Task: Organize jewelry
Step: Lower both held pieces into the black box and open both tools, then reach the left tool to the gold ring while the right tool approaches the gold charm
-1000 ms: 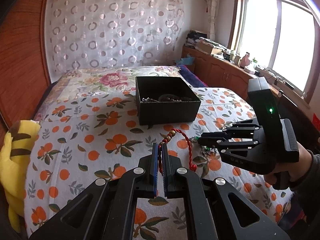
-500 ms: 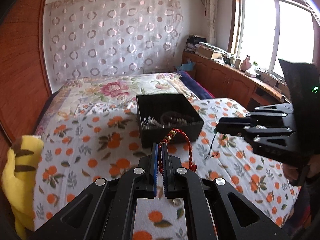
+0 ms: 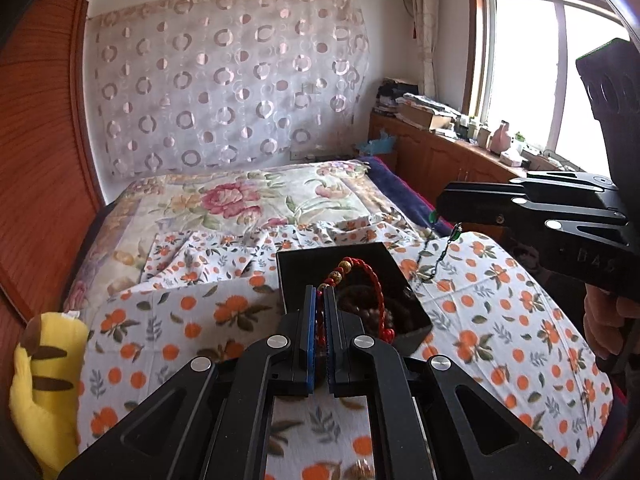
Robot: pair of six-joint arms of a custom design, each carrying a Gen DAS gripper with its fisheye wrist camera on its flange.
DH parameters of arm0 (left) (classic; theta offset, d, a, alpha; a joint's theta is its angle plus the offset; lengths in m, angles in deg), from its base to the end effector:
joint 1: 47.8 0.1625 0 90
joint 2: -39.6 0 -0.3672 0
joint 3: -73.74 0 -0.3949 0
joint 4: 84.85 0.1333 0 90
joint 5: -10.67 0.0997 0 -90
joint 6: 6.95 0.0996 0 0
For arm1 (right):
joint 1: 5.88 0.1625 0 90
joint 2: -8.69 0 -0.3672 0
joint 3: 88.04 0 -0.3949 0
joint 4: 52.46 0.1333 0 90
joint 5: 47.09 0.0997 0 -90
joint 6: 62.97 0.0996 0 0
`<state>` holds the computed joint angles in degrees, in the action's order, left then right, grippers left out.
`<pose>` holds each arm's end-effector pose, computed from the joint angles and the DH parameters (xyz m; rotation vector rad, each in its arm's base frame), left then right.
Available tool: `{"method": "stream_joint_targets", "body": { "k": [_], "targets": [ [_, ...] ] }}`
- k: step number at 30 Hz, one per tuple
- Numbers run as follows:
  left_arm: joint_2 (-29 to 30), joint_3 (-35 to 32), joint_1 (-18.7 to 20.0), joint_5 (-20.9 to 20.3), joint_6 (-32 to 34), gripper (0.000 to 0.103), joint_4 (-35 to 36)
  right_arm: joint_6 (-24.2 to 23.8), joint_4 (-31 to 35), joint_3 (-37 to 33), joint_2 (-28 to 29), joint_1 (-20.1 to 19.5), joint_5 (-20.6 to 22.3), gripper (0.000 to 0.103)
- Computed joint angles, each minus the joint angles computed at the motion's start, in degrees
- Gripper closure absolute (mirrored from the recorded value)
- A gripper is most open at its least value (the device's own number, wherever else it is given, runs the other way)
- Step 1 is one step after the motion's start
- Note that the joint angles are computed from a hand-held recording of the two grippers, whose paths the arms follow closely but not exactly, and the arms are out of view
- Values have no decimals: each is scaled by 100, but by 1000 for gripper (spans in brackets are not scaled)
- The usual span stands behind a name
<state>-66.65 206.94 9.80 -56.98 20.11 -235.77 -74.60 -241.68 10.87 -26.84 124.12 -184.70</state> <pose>-0.0609 -0.4154 0.3154 1.1812 2.3923 -0.8371 0.4288 -0.4181 0.0268 0.7083 -2.2201 0.9727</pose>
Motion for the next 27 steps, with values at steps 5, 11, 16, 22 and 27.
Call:
{"method": "stream_joint_targets", "body": {
  "k": [5, 11, 16, 22, 27],
  "targets": [
    [576, -164, 122, 30, 22, 100, -297, 203, 26, -12, 25, -323, 352, 89],
    [1038, -296, 148, 61, 68, 100, -589, 354, -183, 124, 58, -477, 485, 89],
    [1018, -275, 164, 116, -15, 89, -600, 429, -390, 378, 26, -414, 380, 89],
    [257, 89, 184, 233, 31, 76, -262, 565, -672, 729, 100, -235, 282, 85],
    [-510, 421, 216, 268, 66, 67, 237, 846, -866, 1014, 188, -74, 262, 83]
  ]
}}
